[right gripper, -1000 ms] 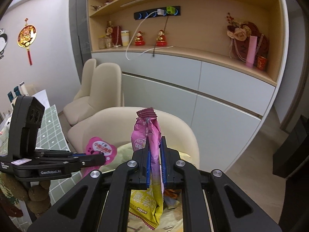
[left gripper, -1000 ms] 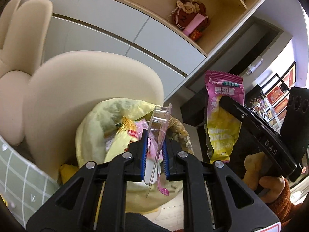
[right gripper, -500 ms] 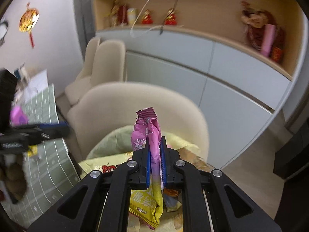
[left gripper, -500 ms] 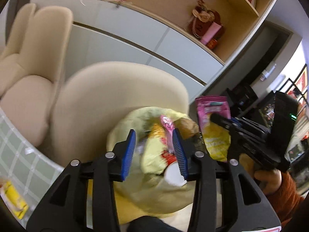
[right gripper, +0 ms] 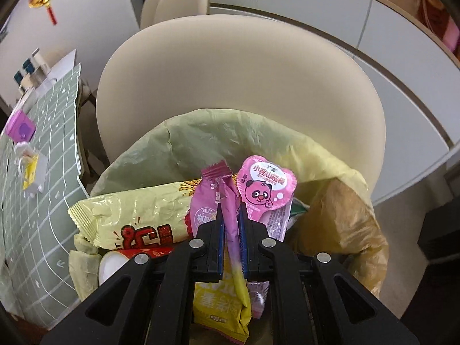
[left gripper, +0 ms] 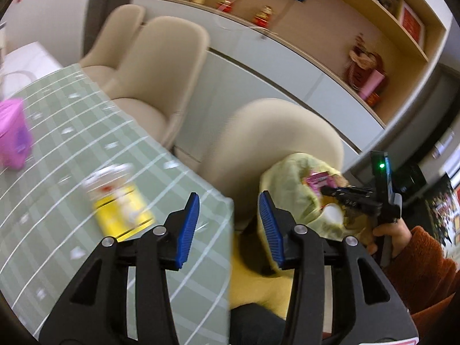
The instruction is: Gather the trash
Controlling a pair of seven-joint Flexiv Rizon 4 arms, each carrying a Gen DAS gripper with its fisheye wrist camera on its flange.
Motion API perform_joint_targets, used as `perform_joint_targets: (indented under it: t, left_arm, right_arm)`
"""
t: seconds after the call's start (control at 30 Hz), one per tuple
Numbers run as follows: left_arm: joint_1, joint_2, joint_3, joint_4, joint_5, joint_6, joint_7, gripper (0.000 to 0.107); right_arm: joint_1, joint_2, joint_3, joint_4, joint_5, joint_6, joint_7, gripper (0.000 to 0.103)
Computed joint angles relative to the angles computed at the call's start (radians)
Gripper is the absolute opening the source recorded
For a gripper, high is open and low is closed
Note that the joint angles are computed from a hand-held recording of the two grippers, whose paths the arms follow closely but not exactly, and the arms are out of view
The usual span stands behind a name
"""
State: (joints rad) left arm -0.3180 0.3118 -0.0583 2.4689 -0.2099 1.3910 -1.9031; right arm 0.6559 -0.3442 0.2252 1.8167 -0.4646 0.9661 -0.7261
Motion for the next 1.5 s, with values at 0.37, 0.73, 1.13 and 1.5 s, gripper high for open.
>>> perform_joint_targets:
  t: [0.37,0.73,1.13,1.5]
  left_arm:
    - [0.156,0.394,-0.012,0.140,0.194,-0.216,-0.113,0.059]
    - [0.190,0.580,-0.128,0.161,0.303,-0.359,-0.237,0.087]
    - [0.174,0.824,-0.436,-0.009,0.440,-0.803,-0.552,0.087]
    - [0.131,0.851,-0.627,-0.135,0.451,-1.081,-0.740,0.087]
  right_arm:
    - [0.040,0.163,-0.037,0.157,-0.268,0.095,0.461,0.062]
    - [0.074,0.272,0.095,0.199,-0.579,0.086,0.728,0.062]
    - [0.115,0.333,0.157,0.290,-0.919,0.133,0.977,0.062]
    - [0.118,0.409,0.202,0.375,-1.027,0.133,1.022,0.062]
